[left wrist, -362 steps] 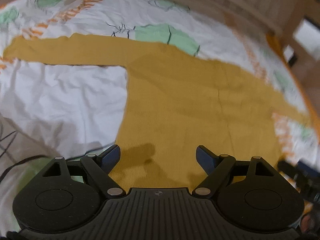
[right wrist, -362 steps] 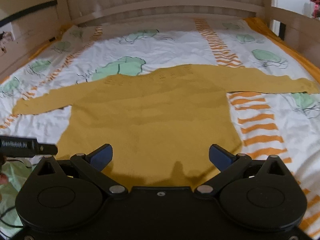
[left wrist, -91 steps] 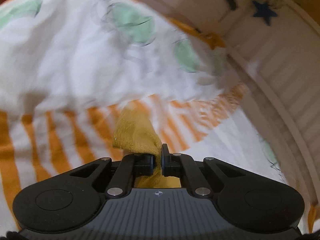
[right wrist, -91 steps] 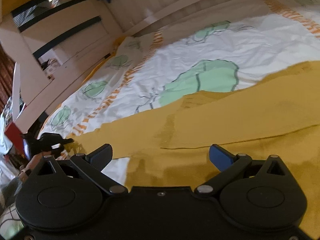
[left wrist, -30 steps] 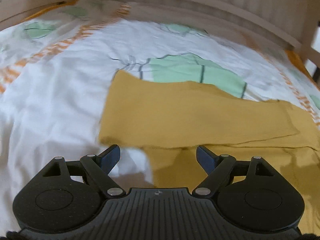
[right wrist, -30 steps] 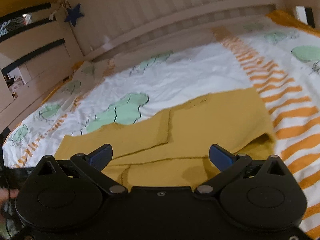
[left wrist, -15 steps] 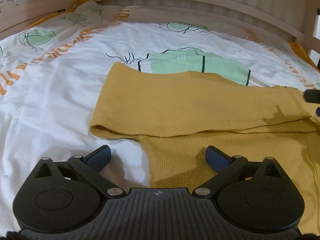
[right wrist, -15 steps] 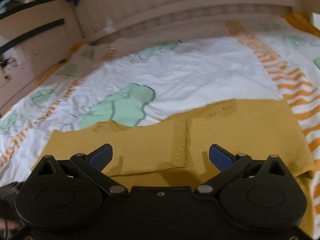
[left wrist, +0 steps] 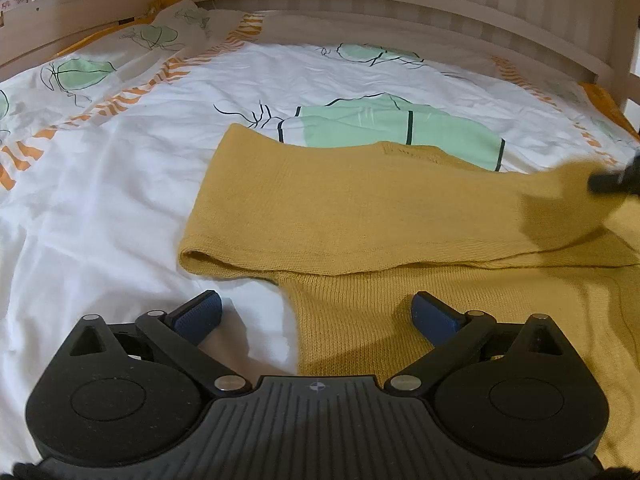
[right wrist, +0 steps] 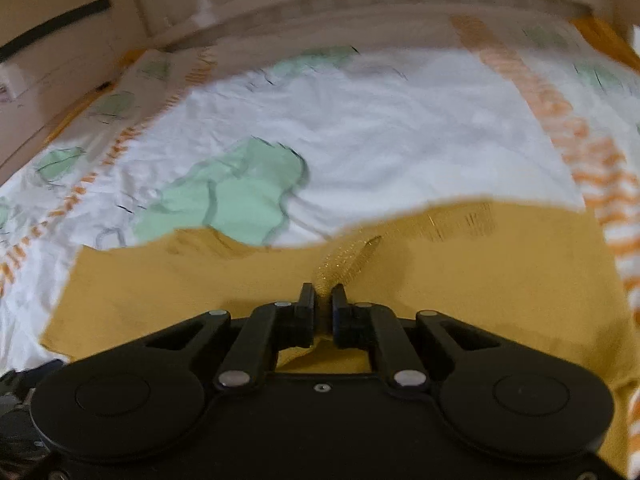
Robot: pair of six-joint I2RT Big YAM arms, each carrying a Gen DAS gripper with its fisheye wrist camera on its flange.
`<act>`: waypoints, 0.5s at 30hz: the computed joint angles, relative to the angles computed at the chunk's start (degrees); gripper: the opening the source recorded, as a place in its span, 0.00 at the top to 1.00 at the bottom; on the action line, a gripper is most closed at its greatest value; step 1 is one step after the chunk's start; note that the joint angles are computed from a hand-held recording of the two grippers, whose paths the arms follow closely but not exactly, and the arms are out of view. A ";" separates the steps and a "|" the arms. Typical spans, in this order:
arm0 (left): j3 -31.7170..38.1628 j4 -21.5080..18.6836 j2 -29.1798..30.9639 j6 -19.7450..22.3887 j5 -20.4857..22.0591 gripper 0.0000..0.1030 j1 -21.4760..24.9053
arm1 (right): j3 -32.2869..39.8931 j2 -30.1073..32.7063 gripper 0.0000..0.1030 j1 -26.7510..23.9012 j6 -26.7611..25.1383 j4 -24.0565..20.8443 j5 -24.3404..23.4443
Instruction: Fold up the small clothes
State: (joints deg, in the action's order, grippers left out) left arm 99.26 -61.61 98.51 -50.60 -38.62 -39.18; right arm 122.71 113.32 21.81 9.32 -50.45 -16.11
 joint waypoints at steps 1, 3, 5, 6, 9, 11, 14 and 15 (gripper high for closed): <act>0.00 0.00 0.00 0.00 0.00 0.00 0.00 | 0.92 -0.26 0.87 -0.17 0.09 -0.33 -0.46; -0.03 0.06 -0.02 -0.01 0.01 0.00 0.01 | 2.89 -0.40 0.87 -0.73 0.40 -0.92 -1.65; -0.20 0.22 -0.13 0.07 0.05 0.00 0.05 | 4.09 -0.87 0.87 -1.47 -0.07 -1.06 -1.46; -0.23 0.25 -0.14 0.09 0.04 0.00 0.05 | 4.57 -1.01 0.87 -1.85 -0.32 -1.31 -1.08; -0.26 0.25 -0.16 0.09 0.05 0.00 0.07 | 6.16 -0.68 0.87 -3.29 -1.37 -2.03 0.79; -0.23 0.23 -0.13 0.08 0.02 0.00 0.05 | 7.04 -0.03 0.87 -4.09 -1.98 -3.04 3.01; -0.12 0.10 -0.11 0.13 -0.02 0.00 0.05 | 8.36 1.55 0.87 -5.45 -1.19 -5.48 4.39; -0.12 0.10 -0.11 0.13 -0.02 0.00 0.05 | 8.13 1.82 0.87 -5.77 -0.89 -5.97 4.72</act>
State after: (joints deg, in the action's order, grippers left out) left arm 99.14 -61.50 98.39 -50.47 -38.64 -39.12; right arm 130.84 115.14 16.03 8.43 -56.43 -11.39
